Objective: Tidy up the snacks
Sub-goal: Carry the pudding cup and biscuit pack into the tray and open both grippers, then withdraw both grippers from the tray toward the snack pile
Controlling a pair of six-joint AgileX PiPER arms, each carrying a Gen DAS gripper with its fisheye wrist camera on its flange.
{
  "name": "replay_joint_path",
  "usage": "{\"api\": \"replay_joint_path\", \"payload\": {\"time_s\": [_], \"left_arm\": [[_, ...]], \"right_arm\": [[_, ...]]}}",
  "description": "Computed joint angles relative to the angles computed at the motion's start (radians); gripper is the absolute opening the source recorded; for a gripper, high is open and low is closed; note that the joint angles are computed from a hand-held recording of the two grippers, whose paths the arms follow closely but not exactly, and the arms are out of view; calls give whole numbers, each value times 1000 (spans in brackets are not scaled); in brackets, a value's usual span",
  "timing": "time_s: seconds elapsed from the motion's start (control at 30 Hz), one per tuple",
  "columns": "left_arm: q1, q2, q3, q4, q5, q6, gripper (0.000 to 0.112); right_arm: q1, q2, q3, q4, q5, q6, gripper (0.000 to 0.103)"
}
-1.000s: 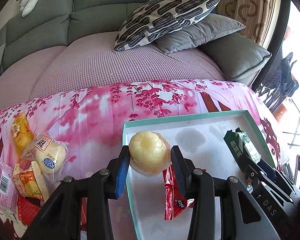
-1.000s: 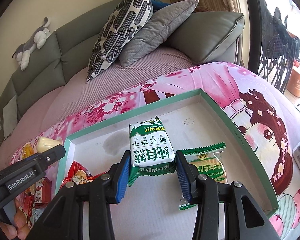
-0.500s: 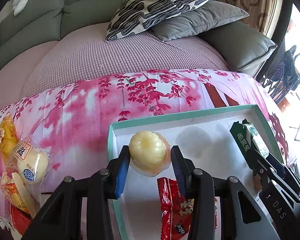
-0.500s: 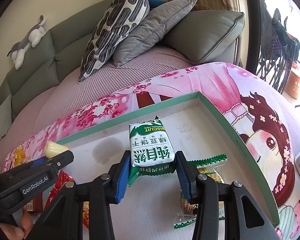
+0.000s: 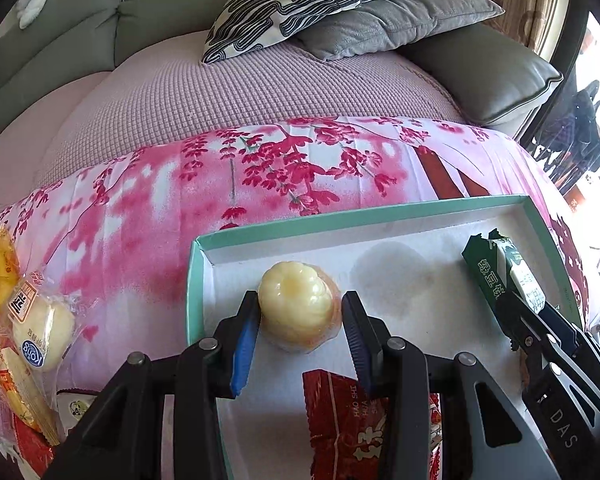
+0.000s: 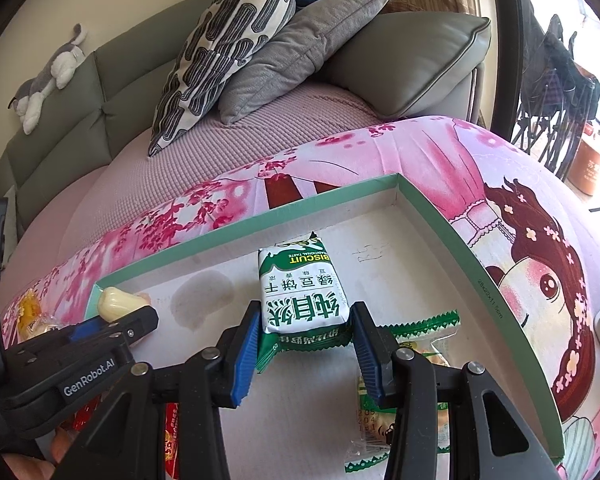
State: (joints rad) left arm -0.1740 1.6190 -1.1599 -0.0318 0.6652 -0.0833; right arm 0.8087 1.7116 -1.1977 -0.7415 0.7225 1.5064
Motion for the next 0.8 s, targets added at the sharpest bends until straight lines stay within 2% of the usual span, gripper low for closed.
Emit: {"api": "replay_joint_path", "payload": {"time_s": [0.47, 0.57, 0.7, 0.8], "left_arm": [[-19, 18, -12, 75, 15, -53, 45], [-18, 16, -13, 71, 23, -52, 51], [-16, -5, -7, 57, 33, -42, 52], [-21, -30, -8, 62, 54, -52, 53]], "right_arm": [[3, 11, -18, 15, 23, -38, 48], [4, 12, -19, 17, 25, -45, 51], [12, 20, -37, 16, 53, -60, 66], [16, 16, -42, 13, 62, -67, 68]]}}
